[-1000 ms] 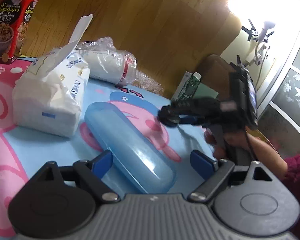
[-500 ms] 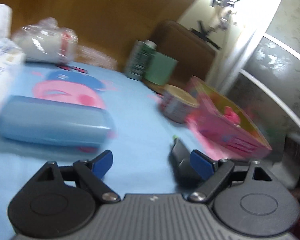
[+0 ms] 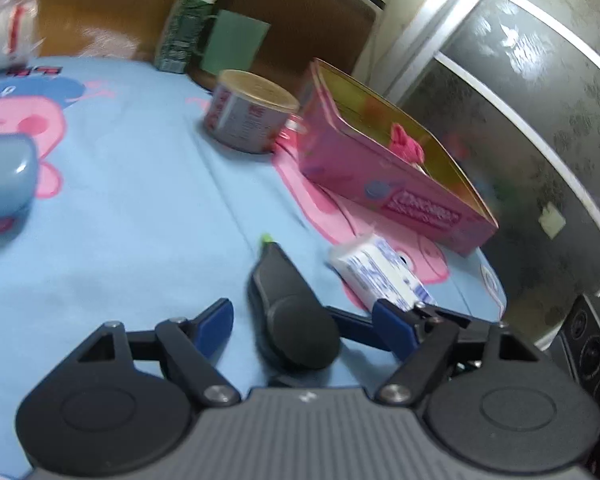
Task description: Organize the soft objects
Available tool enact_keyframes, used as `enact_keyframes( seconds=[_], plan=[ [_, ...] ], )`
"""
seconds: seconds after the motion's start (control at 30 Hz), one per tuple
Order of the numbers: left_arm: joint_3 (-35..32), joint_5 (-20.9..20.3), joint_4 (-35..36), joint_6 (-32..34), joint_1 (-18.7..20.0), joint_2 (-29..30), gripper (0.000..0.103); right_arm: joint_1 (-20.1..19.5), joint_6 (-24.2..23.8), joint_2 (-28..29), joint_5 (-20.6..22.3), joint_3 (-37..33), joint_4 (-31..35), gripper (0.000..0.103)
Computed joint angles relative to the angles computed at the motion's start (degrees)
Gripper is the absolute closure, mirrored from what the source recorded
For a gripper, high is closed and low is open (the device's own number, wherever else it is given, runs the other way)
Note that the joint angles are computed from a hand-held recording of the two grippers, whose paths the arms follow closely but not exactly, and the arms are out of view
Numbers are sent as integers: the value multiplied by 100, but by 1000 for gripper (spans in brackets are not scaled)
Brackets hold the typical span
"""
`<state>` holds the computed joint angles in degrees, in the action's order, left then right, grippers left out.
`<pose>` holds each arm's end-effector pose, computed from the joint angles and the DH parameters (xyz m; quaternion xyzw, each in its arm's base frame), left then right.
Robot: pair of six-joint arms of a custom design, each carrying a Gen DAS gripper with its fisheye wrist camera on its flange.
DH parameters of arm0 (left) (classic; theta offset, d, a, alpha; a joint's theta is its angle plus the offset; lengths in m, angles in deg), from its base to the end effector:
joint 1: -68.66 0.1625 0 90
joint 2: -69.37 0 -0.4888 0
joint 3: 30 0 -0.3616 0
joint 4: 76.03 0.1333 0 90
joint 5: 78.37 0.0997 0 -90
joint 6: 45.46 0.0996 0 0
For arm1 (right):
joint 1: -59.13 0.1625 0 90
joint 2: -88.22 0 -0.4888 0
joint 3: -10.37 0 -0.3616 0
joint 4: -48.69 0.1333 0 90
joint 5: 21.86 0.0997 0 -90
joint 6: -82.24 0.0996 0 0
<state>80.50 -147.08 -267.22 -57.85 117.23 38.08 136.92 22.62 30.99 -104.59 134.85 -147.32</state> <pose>-0.2783 -0.5714 0.0124 0.2078 0.9428 -0.2491 0.0769 0.0275 -0.5626 0.2254 0.3977 -0.8536 0.3033 0.1458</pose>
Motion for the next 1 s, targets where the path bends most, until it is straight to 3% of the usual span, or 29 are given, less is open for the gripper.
enact_keyframes(
  seconds=[0.1, 0.3, 0.43, 0.53, 0.67, 0.77, 0.87, 1.0],
  plan=[
    [-94, 340, 206, 123, -179, 66, 37, -107, -223, 6, 204, 97, -256, 53],
    [-527, 317, 112, 695, -358, 155, 37, -316, -86, -9, 953, 82, -963, 53],
    [-1227, 370, 160, 1340, -492, 460, 34, -363, -58, 112, 1215, -165, -1645, 53],
    [-1891, 399, 356, 1661, -507, 794, 34, -377, 120, 196, 1244, -539, -1781, 52],
    [-2830, 212, 917, 1644, -409, 1208, 31, -383, 317, 375, 1031, -1091, -1875, 52],
    [-3164, 287, 961, 1634, -415, 1444, 29, -329, 531, 693, 440, -1567, -2398, 52],
    [-3112, 329, 856, 1572, -405, 1502, 29, -293, 841, 914, -296, -2065, -2447, 49],
    [-2748, 415, 639, 1478, -356, 1385, 25, -492, 1366, 729, -111, -1884, -2475, 49]
  ],
)
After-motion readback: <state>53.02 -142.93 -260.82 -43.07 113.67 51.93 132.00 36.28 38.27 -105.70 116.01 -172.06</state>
